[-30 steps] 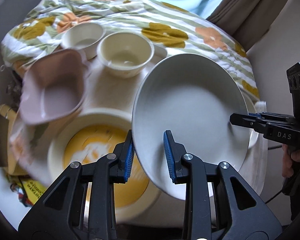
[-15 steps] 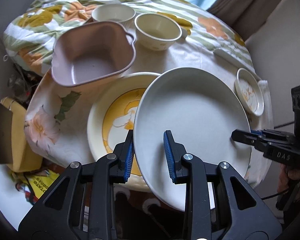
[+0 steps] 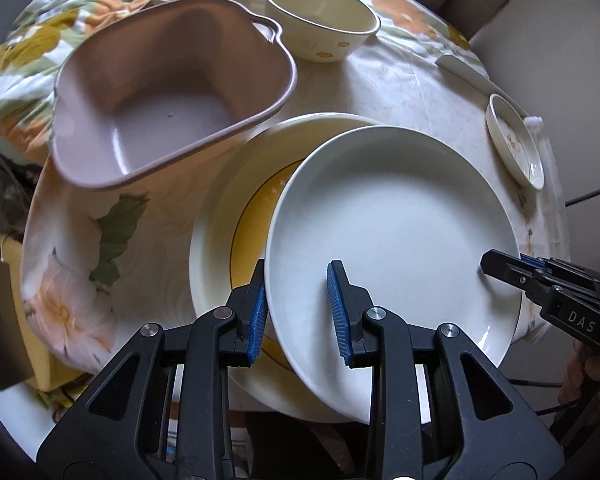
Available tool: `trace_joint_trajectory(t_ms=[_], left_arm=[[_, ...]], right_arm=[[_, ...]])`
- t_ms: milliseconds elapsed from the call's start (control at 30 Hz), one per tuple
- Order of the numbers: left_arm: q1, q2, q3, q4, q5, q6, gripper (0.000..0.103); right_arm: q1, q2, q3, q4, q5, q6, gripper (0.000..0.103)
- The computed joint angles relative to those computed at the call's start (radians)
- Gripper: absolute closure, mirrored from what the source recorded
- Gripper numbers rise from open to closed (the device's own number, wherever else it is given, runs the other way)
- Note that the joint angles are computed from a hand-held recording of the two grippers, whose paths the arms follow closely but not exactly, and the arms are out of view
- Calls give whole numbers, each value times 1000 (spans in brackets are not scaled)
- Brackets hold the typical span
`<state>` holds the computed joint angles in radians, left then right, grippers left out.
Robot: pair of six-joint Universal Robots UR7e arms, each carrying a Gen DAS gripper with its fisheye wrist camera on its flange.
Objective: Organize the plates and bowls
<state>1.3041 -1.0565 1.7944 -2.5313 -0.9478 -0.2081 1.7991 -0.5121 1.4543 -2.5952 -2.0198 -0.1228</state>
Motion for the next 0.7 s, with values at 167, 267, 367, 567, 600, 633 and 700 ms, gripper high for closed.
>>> trace_joint_trajectory(t_ms=[167,267,367,567,600,633,700], left_arm=[[-9,30,-7,-20,64,54,77],[-17,49,-8,-18,111,70,77],[-29,59,6,-51,157,111,77],[-60,91,30,-126,288,203,77],[-65,96,36,-141,311,223,77],[-68,97,44,-156,328,242,77],[-72,103,47,-171,347,264,77]], right_arm=[[12,10,18,-62,-37,-1,89],[18,15,24,-82,-55,-2,89],[21,16,26,-95,-67,-1,89],[30,27,22,-99,-91,-16,89],[32,31,20,-103,-96,-20,89],[35,35,19,-106,-104,-26,89],[44,47,14,-122,-132,-47,89]])
